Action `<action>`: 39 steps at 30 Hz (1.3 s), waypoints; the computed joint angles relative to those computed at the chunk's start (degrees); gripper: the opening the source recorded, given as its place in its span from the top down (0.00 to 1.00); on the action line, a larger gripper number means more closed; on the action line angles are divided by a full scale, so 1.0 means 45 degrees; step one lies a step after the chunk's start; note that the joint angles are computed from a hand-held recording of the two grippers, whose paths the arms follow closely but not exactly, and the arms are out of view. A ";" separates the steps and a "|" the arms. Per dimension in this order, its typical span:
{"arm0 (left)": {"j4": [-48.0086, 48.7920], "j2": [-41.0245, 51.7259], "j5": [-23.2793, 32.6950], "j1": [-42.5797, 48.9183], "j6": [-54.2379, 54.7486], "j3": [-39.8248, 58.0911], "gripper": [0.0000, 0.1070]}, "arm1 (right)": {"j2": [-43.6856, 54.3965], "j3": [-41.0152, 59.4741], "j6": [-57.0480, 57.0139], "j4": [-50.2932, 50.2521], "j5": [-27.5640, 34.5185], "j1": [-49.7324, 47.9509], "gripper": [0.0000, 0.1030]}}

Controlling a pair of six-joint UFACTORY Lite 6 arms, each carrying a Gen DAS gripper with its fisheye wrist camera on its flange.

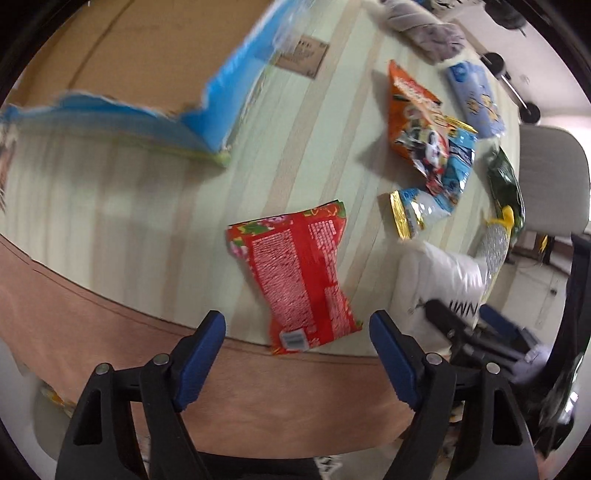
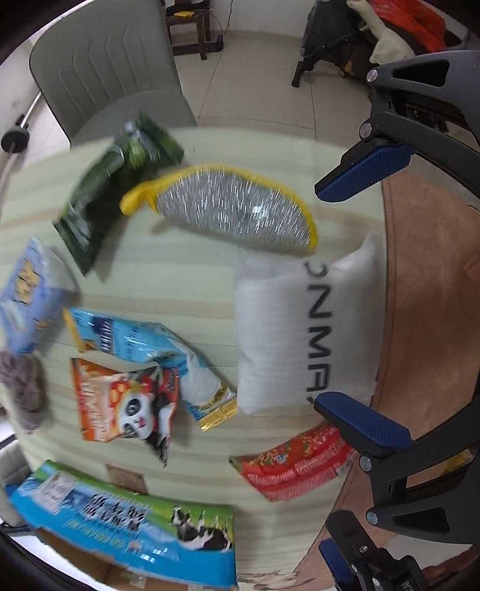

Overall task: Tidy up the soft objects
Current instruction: 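Grasp the red snack bag with the left gripper while the right grasps the white NMRX bag, then carry both bags into the cardboard box and open both grippers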

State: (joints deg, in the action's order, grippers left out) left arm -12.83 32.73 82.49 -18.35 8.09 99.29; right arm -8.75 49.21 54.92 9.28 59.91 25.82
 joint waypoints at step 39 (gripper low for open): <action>0.1164 -1.0140 -0.2893 0.1553 0.4417 -0.9662 0.59 | -0.0682 -0.2142 0.2125 0.1447 -0.4197 0.3407 0.29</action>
State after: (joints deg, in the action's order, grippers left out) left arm -7.59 -12.90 69.47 -11.37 27.96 55.81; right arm -11.82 39.58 64.48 15.79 41.02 41.15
